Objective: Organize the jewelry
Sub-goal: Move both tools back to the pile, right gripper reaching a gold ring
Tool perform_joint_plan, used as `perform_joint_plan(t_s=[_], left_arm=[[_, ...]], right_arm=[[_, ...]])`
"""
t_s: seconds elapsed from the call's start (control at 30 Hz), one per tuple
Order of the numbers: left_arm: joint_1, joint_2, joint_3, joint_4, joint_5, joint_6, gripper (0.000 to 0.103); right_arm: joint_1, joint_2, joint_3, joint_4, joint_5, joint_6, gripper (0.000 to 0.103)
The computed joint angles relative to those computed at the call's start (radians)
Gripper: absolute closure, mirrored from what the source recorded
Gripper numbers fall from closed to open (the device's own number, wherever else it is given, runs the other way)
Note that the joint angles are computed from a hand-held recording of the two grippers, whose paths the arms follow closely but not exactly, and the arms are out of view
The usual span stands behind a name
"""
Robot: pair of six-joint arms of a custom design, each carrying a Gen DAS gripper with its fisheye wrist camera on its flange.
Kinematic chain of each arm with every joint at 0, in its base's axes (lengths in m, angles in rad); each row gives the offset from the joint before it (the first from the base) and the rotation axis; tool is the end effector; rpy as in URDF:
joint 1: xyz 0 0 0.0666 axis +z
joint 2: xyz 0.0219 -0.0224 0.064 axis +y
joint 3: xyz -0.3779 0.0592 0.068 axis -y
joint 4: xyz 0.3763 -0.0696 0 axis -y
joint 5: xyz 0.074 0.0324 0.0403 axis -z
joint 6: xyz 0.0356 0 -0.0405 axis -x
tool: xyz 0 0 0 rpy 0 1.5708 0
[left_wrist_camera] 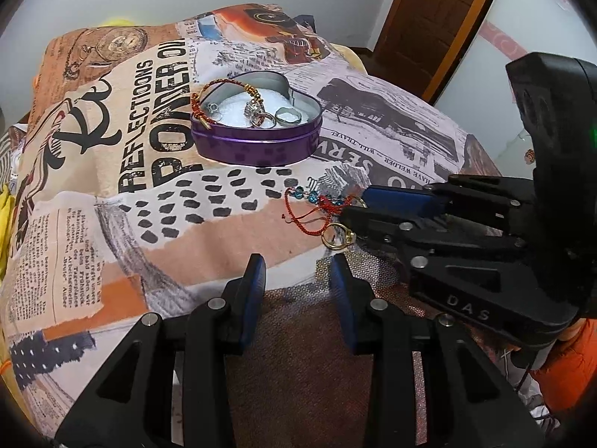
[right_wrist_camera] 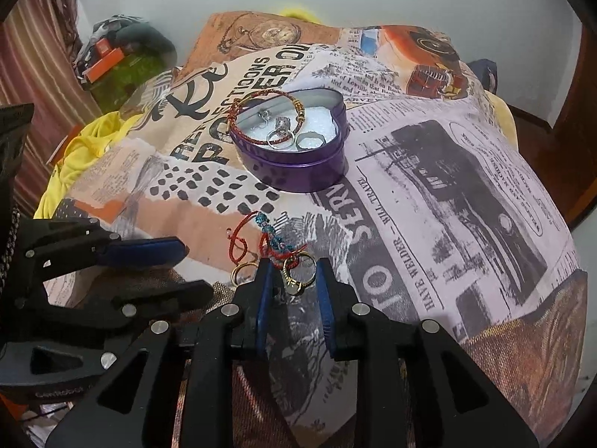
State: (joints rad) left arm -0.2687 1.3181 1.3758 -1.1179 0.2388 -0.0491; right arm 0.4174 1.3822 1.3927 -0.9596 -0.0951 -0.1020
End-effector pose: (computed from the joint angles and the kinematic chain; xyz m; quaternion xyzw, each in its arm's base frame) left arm 0.4043 -0.1205 0.4404 0.1817 0.9438 -0.1420 0.2366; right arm 0.4172 0.1883 0.4294 -0.1637 0.9369 0.1222 0.2837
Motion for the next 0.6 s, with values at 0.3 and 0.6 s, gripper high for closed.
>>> perform_joint_plan(t_s=[0.3, 0.6], left_arm=[[-0.015, 0.008, 0.01, -0.014, 0.026, 0.01, 0.067], [-0.039, 0.027, 0.028, -0.009, 0.023, 0.031, 0.067]], right_arm=[[0.01, -0.013, -0.016, 0.029, 0.041, 0.017, 0.092], [-0.009, -0.061, -0.037, 0.049, 0.039, 0.006, 0.095]])
